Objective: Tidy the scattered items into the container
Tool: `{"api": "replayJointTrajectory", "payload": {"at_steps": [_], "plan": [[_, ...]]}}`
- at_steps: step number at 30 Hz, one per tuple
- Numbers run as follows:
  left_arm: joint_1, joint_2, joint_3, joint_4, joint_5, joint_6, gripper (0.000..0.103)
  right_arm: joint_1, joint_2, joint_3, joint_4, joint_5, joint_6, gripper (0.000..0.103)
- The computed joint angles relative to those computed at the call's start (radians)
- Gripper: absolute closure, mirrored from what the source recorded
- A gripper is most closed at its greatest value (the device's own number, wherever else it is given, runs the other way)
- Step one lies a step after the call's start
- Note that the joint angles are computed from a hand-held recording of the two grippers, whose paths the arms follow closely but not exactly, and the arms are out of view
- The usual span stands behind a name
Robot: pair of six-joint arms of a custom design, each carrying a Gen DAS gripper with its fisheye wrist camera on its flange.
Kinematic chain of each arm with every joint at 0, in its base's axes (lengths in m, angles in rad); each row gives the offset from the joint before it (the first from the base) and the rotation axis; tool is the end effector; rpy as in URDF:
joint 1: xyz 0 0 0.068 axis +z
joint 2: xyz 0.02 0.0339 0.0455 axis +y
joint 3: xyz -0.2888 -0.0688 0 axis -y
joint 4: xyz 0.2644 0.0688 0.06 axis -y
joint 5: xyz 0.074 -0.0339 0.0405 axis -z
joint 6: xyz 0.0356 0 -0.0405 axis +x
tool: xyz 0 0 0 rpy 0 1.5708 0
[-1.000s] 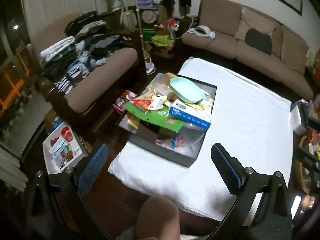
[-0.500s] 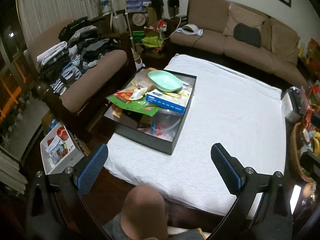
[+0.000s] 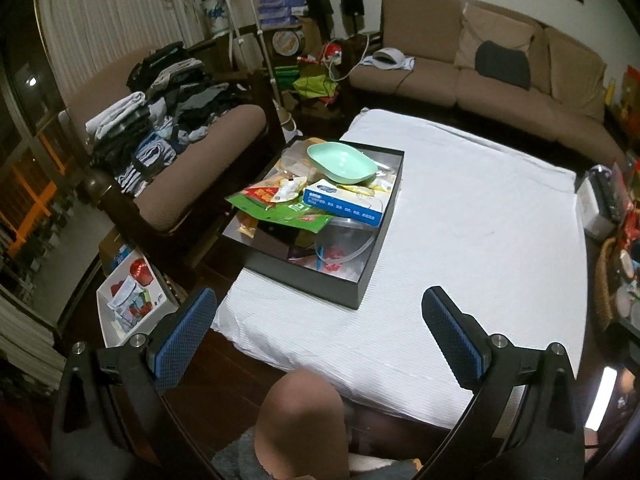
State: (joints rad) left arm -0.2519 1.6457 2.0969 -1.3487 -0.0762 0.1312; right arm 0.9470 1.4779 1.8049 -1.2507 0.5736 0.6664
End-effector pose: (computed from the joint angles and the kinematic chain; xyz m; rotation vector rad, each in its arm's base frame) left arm 0.3122 -0.0775 0.4852 0.4370 2.4261 0.0418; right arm 0.1833 0.2216 0.4599 -0.0962 2.3048 0.0874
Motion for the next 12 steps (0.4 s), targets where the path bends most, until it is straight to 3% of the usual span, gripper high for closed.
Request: {"api": "replayJointTrajectory", "payload": {"at_steps": [12], "plan": [[0.033,-0.007,0.005,-0.009,0.022,0.004,0.000,0.008,0.019,0.011,-0.011,-0.003,0.010,0.007]]}}
